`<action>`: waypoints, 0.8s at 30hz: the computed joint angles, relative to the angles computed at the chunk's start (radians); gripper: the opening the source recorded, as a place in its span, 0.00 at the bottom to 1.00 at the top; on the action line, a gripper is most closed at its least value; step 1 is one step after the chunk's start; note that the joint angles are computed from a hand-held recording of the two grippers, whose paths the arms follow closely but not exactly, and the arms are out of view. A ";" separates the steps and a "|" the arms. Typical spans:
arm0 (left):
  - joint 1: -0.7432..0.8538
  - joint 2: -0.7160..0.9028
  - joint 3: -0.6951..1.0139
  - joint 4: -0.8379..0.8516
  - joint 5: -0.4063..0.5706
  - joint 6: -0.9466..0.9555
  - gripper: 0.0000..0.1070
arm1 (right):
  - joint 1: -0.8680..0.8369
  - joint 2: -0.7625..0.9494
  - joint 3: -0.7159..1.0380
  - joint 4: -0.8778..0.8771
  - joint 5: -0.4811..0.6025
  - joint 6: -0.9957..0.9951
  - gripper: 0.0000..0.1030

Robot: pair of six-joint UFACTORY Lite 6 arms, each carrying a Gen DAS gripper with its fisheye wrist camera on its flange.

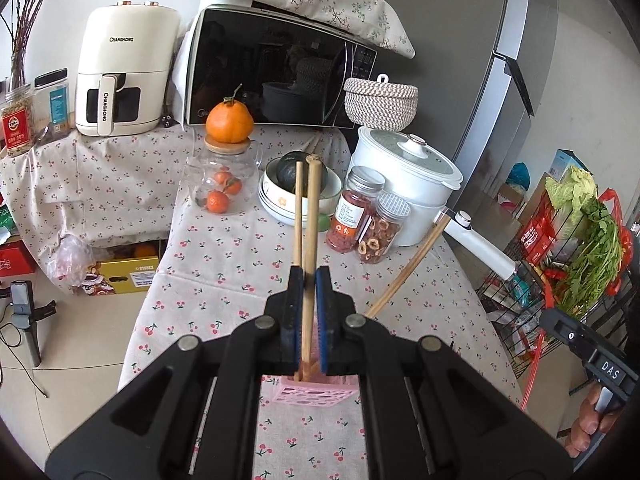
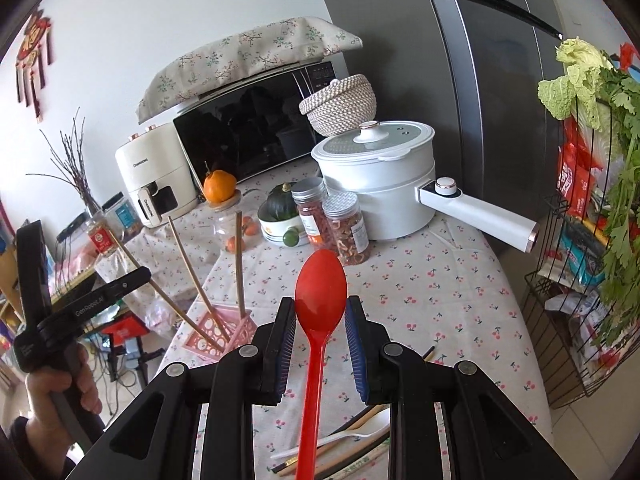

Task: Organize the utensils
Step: 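Lower the chopstick into the pink basket and open the left gripper while the right gripper lifts the red spoon, then insert the red spoon handle-first into the pink basket and open the right gripper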

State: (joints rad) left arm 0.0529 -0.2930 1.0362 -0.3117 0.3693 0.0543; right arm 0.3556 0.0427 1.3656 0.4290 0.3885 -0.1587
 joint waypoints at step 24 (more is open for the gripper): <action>0.022 -0.117 -0.039 0.213 0.259 -0.130 0.80 | 0.139 0.047 0.076 -0.197 -0.128 0.285 0.25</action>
